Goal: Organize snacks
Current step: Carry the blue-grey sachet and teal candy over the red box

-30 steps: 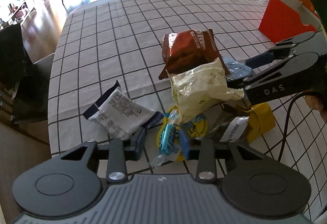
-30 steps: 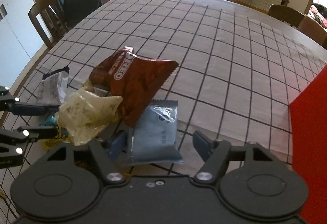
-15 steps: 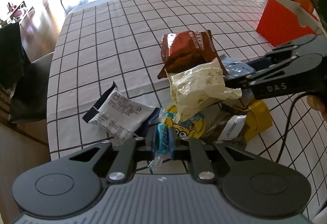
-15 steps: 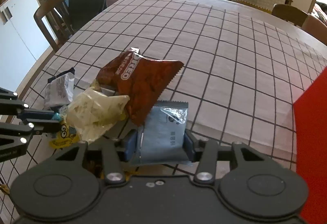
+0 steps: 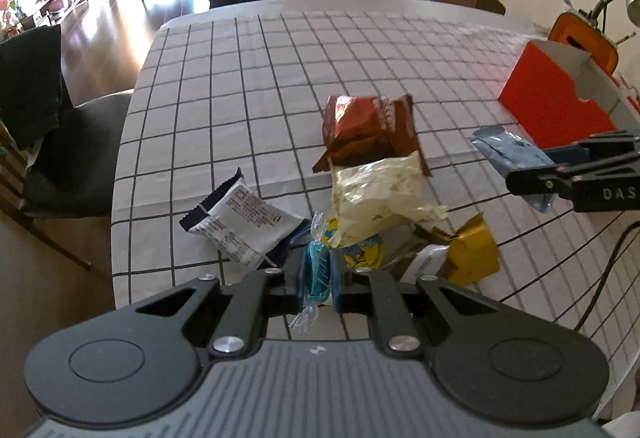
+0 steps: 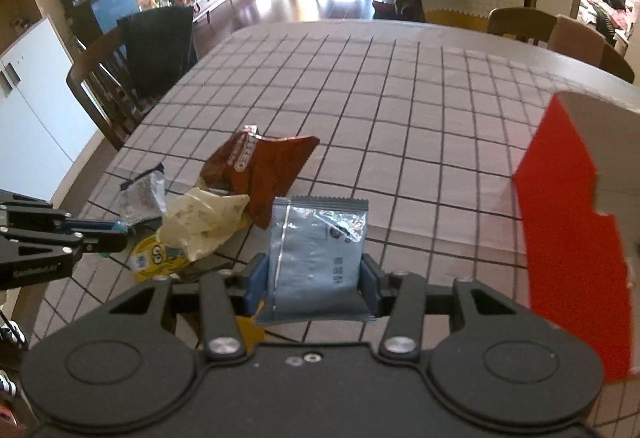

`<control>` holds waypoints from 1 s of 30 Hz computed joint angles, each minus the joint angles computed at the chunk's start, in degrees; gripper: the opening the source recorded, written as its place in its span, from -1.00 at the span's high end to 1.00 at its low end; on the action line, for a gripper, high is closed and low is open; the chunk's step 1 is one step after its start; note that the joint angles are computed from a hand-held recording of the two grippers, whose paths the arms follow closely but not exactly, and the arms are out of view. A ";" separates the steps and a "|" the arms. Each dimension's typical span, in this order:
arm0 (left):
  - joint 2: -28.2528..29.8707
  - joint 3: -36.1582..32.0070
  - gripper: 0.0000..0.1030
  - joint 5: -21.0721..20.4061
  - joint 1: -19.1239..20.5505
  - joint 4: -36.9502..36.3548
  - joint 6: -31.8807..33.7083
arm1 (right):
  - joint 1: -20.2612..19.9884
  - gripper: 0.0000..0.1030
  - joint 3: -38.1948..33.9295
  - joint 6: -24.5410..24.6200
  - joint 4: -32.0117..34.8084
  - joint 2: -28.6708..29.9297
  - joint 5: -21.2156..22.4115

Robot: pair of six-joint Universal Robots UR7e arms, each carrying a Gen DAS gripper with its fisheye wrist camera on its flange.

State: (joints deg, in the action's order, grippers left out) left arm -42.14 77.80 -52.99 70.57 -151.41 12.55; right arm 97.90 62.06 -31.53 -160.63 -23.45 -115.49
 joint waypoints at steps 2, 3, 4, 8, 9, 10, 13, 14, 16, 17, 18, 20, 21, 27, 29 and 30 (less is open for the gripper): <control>-0.59 0.62 0.77 0.05 -0.64 -0.28 -0.59 | 0.28 0.08 1.56 0.03 -0.98 -1.23 0.22; -0.91 1.02 0.77 0.03 -1.07 -0.49 -0.79 | 0.37 0.08 2.55 0.02 -1.50 -2.10 0.41; -1.14 1.22 0.77 0.00 -1.42 -0.56 -1.02 | 0.46 0.08 3.64 -0.19 -2.21 -3.01 0.72; -1.64 1.73 0.77 -0.18 -3.38 -1.18 -1.42 | 0.77 0.08 6.83 -0.27 -4.20 -6.08 1.24; -1.57 1.70 0.77 -0.21 -3.85 -1.51 -1.25 | 0.80 0.08 7.55 -0.27 -4.62 -6.89 1.49; -1.52 1.72 0.77 -0.31 -4.35 -1.94 -1.12 | 0.82 0.08 8.18 -0.26 -4.97 -7.68 1.61; -0.95 1.28 0.77 -0.76 -5.81 -2.87 -0.90 | 0.69 0.08 9.88 -0.90 -6.71 -9.71 1.98; -0.68 1.02 0.77 -0.91 -6.24 -3.16 -0.71 | 0.65 0.08 10.29 -1.34 -7.32 -10.19 2.01; 0.13 0.31 0.77 -1.03 -7.21 -3.64 -0.51 | 0.42 0.08 11.25 -2.43 -8.61 -11.47 2.22; 0.60 -0.16 0.77 -1.18 -7.71 -3.70 -0.47 | 0.28 0.08 11.58 -2.90 -8.95 -12.13 2.25; 1.10 -0.64 0.77 -1.34 -8.08 -3.79 -0.40 | 0.12 0.08 11.84 -3.33 -9.20 -12.71 2.33; 2.30 -1.86 0.77 -1.58 -9.00 -3.91 -0.32 | -0.21 0.08 12.40 -4.08 -9.95 -13.76 2.57; 3.04 -2.66 0.77 -1.80 -9.47 -3.89 -0.17 | -0.42 0.08 12.52 -4.49 -10.11 -14.27 2.64; 8.04 -8.24 0.77 -2.75 -11.99 -3.15 0.67 | -2.18 0.08 12.27 -6.60 -10.85 -16.58 3.12; 9.89 -10.18 0.77 -2.99 -12.71 -2.97 1.08 | -2.84 0.08 12.05 -7.03 -10.86 -17.23 3.21; 11.00 -11.33 0.77 -2.92 -13.05 -2.91 1.36 | -3.26 0.08 11.73 -7.44 -10.95 -17.50 3.17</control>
State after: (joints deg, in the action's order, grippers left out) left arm -31.15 66.47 -55.91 57.52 -154.32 13.91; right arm 94.63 73.79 -38.96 -171.58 -40.95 -112.32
